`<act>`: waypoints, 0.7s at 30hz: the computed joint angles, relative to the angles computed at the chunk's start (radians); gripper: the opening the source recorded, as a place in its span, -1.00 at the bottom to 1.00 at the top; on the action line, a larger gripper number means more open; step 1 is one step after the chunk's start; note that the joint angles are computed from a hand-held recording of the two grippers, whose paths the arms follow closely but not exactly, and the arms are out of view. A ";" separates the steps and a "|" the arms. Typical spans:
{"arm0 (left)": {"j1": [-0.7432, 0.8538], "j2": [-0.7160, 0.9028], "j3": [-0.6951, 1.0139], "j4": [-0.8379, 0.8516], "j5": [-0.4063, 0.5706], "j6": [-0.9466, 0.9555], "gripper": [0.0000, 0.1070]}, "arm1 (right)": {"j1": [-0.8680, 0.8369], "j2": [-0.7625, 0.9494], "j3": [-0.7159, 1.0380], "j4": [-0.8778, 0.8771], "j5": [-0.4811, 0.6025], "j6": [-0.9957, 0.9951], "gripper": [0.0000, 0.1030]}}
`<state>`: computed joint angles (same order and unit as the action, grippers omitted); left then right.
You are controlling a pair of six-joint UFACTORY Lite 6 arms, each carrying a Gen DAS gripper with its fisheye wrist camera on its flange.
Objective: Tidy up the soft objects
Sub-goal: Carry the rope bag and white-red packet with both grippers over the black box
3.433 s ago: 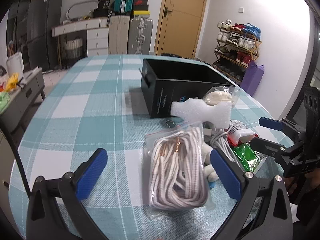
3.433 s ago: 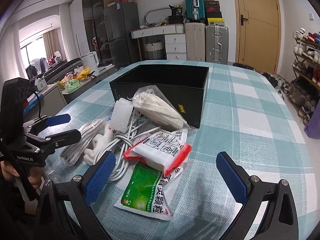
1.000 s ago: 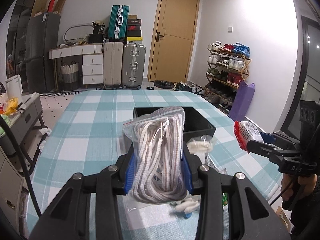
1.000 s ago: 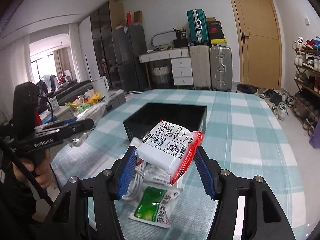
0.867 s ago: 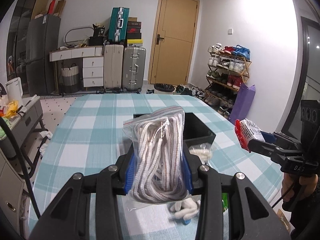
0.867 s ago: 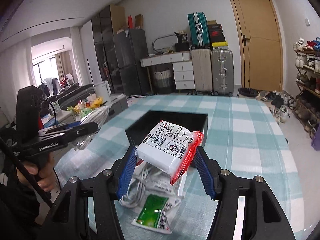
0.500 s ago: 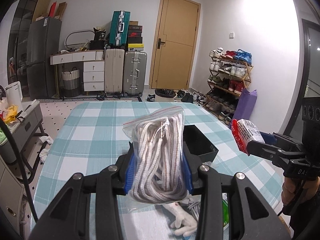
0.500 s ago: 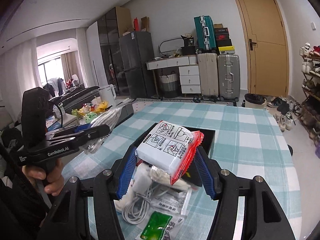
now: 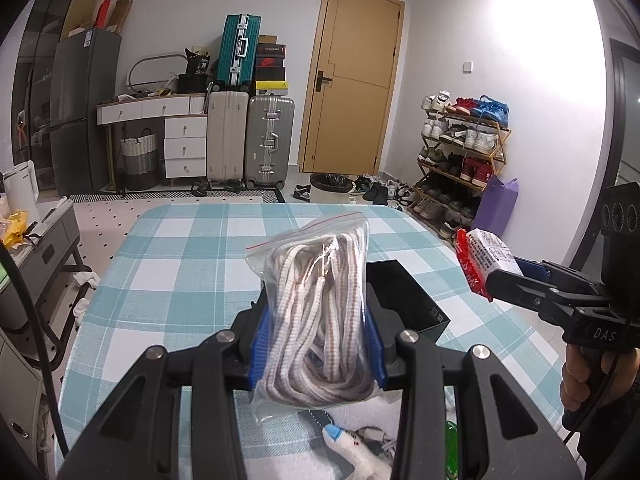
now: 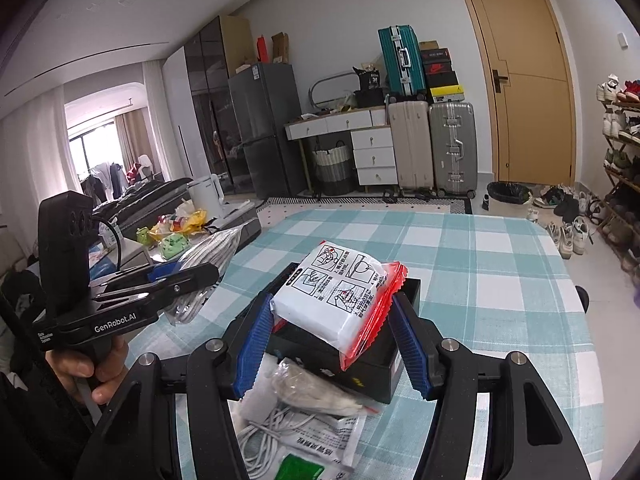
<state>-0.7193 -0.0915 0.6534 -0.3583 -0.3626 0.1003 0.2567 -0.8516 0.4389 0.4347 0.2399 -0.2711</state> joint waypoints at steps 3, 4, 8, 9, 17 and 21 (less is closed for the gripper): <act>0.003 0.058 0.043 0.010 0.002 -0.007 -0.28 | -0.036 0.057 0.007 0.191 -0.009 -0.203 0.16; 0.005 0.072 0.055 0.014 0.005 -0.009 -0.28 | -0.048 0.075 0.009 0.258 -0.011 -0.276 0.16; 0.011 0.145 0.116 0.041 0.013 -0.029 -0.28 | -0.081 0.160 0.027 0.469 -0.019 -0.514 0.16; 0.011 0.162 0.130 0.042 0.014 -0.029 -0.28 | -0.083 0.184 0.032 0.504 -0.024 -0.557 0.16; -0.003 0.285 0.234 -0.041 0.025 0.062 -0.28 | -0.088 0.356 0.079 0.807 -0.069 -0.903 0.16; -0.005 0.337 0.280 -0.053 0.046 0.084 -0.28 | -0.071 0.431 0.108 0.926 -0.096 -1.040 0.16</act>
